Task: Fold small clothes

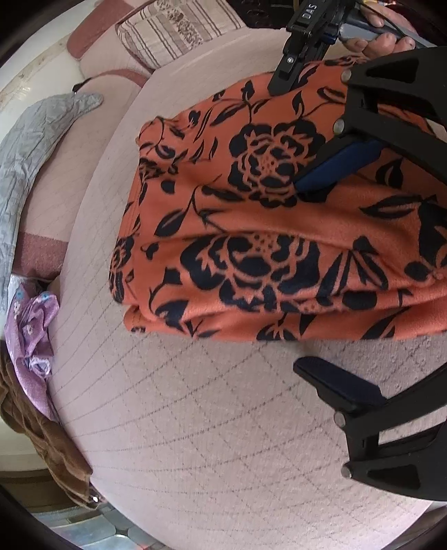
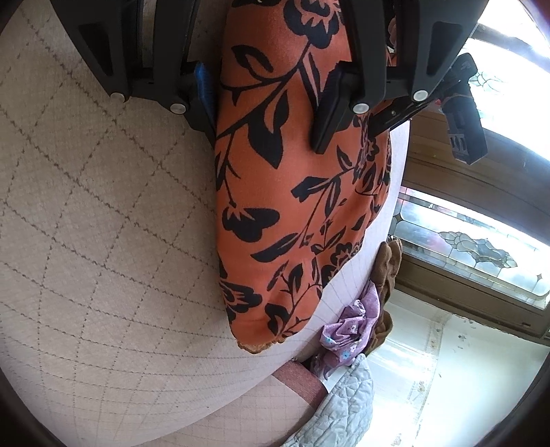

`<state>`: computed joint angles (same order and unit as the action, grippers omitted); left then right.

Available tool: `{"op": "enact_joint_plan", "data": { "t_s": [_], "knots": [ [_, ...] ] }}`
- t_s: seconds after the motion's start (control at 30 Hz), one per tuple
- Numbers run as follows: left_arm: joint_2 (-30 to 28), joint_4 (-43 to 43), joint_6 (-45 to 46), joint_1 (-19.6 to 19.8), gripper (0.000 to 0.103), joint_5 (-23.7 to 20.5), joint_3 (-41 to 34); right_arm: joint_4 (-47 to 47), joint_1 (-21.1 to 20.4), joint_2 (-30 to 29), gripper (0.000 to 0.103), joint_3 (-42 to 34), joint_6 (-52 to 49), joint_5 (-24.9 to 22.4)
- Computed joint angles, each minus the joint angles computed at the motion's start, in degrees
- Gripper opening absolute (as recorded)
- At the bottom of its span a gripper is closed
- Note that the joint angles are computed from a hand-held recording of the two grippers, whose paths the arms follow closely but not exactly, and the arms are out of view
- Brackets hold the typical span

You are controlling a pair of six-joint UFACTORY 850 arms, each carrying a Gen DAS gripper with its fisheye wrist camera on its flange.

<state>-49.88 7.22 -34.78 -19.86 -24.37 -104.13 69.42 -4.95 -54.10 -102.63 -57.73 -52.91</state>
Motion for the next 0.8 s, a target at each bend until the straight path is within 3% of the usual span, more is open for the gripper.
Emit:
{"op": "enact_joint_plan", "data": {
  "t_s": [0.07,0.23,0.33,0.43,0.5,0.6,0.67,0.7,0.77,0.8],
  "knots": [
    [0.30,-2.57,2.82,-0.07,0.080,1.39,0.57,-0.47,0.29,0.49,0.053,0.35,0.18,0.89],
    [0.33,-2.13,2.71,-0.47,0.073,2.28,0.83,-1.06,0.94,1.89,0.051,1.82,-0.69,3.65],
    [0.11,-5.03,4.58,-0.20,0.074,2.16,0.74,-1.12,0.82,1.78,0.051,1.75,0.22,3.41],
    [-0.44,-6.38,4.74,0.32,0.088,0.57,-0.16,-2.38,0.55,1.53,0.055,1.13,2.03,2.51],
    [0.00,-8.18,5.59,0.80,0.089,0.71,0.42,-5.21,0.57,2.12,0.059,0.97,3.69,2.97],
    [0.23,-4.80,3.53,0.40,0.089,0.99,0.85,-10.70,1.48,5.43,0.061,2.98,3.94,9.73],
    [-0.40,-3.33,2.06,-0.08,0.089,0.61,-0.08,-11.95,2.48,9.06,0.061,5.96,0.69,18.46],
    [-0.45,-3.51,2.08,-0.09,0.089,0.55,-0.18,-11.08,2.73,9.95,0.062,6.77,-0.95,20.55],
    [-0.54,-3.05,1.61,-0.17,0.089,0.49,-0.26,-6.72,2.67,10.65,0.061,6.58,-5.89,20.77],
    [-0.77,-2.26,0.90,-0.37,0.089,0.24,-0.72,-6.59,3.04,10.19,0.055,5.18,-6.12,20.48]
  ]
}}
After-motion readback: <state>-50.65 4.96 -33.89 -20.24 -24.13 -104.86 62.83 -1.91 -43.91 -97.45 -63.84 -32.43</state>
